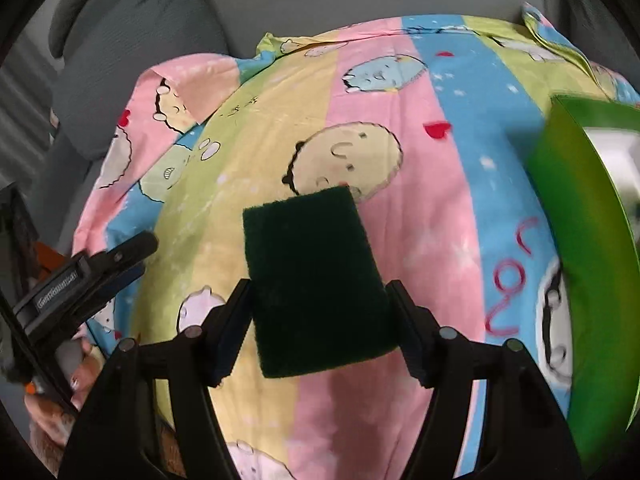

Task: Organize objects
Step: 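Grasp the green-and-yellow scouring sponge with the right gripper and lift it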

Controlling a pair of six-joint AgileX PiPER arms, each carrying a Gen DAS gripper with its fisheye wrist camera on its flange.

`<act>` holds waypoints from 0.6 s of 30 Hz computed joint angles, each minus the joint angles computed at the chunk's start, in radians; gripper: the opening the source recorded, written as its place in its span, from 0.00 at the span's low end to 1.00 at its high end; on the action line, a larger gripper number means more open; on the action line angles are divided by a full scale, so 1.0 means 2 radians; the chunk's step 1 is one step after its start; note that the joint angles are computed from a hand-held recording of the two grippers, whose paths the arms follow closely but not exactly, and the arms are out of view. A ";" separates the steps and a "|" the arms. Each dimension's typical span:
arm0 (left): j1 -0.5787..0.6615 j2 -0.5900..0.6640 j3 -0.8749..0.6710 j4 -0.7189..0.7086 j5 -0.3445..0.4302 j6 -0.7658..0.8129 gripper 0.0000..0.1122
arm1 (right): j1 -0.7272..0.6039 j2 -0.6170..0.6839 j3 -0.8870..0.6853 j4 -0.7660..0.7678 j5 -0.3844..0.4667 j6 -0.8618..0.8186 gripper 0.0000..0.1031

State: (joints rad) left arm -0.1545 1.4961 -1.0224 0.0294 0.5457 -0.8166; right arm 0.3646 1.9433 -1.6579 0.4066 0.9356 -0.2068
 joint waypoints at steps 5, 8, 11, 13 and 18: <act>-0.031 0.016 -0.015 0.006 0.005 -0.001 0.59 | -0.022 0.011 0.003 0.025 0.026 -0.019 0.70; -0.051 0.025 -0.024 0.008 0.005 -0.009 0.59 | -0.029 0.002 0.010 0.043 0.031 -0.033 0.76; -0.051 0.024 -0.021 -0.081 -0.018 0.075 0.59 | -0.051 -0.008 0.014 0.093 0.046 -0.071 0.77; -0.059 0.028 -0.025 -0.118 -0.025 0.117 0.59 | -0.052 -0.027 0.028 0.081 0.020 -0.065 0.77; -0.090 0.047 -0.049 -0.097 -0.009 0.105 0.59 | -0.081 -0.061 0.059 0.142 -0.011 -0.132 0.77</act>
